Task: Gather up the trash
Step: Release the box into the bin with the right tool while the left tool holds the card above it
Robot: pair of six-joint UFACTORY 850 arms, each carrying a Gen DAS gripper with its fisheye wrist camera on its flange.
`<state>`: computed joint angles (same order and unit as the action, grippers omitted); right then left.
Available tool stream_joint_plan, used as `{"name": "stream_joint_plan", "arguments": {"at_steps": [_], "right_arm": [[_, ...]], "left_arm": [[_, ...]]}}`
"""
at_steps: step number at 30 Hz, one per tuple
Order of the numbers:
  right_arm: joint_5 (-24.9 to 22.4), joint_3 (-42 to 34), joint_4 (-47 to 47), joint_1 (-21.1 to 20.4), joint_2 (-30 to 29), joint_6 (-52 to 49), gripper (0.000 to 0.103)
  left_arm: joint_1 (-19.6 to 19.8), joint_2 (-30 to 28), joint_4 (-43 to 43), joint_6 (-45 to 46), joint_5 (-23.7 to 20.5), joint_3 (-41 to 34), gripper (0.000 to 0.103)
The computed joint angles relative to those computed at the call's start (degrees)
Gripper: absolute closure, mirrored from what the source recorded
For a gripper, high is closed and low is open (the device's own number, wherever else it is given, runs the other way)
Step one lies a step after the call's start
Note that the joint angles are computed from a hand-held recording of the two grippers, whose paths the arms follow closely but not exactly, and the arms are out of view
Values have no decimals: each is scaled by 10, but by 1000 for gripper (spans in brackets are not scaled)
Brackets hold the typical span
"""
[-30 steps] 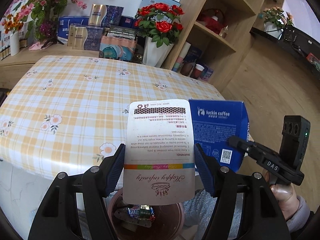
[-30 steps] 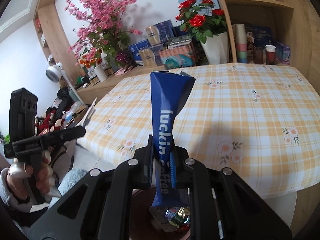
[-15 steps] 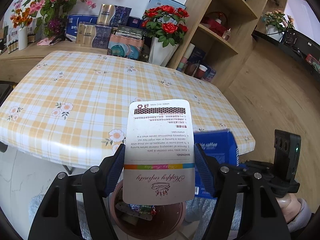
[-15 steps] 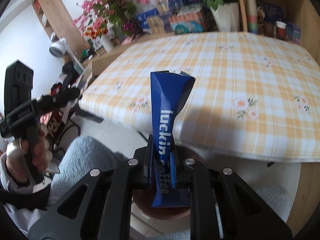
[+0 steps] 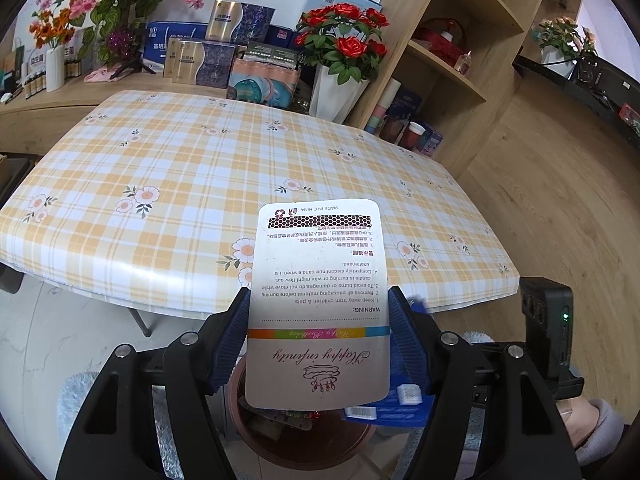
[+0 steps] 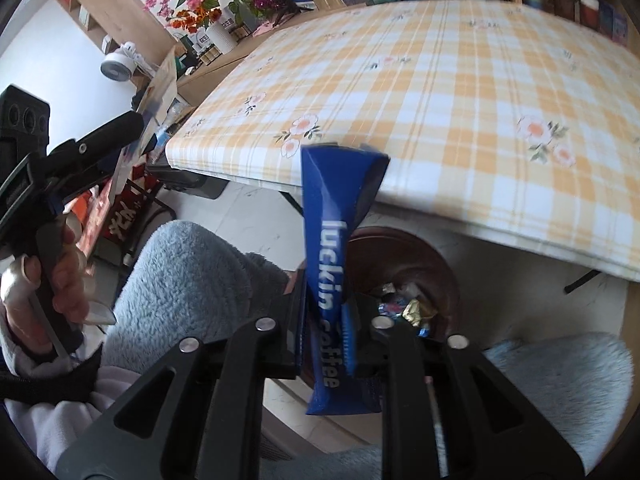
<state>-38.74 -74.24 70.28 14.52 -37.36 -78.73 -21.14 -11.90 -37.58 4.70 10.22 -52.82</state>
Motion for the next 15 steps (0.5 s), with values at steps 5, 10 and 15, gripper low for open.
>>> {"name": "stream_joint_plan", "arguments": {"at_steps": [5,10,15], "right_arm": [[-22,8,99,-10,2,-75,27],[-52,49,276,-30,37,-246,5],[-51,85,406,-37,64,-379,5]], "left_arm": [[-2,-10,-3,6,-1,-1,37],[-2,-28,75,-77,-12,-6,37],[-5,-43,116,-112,-22,-15,37]]}}
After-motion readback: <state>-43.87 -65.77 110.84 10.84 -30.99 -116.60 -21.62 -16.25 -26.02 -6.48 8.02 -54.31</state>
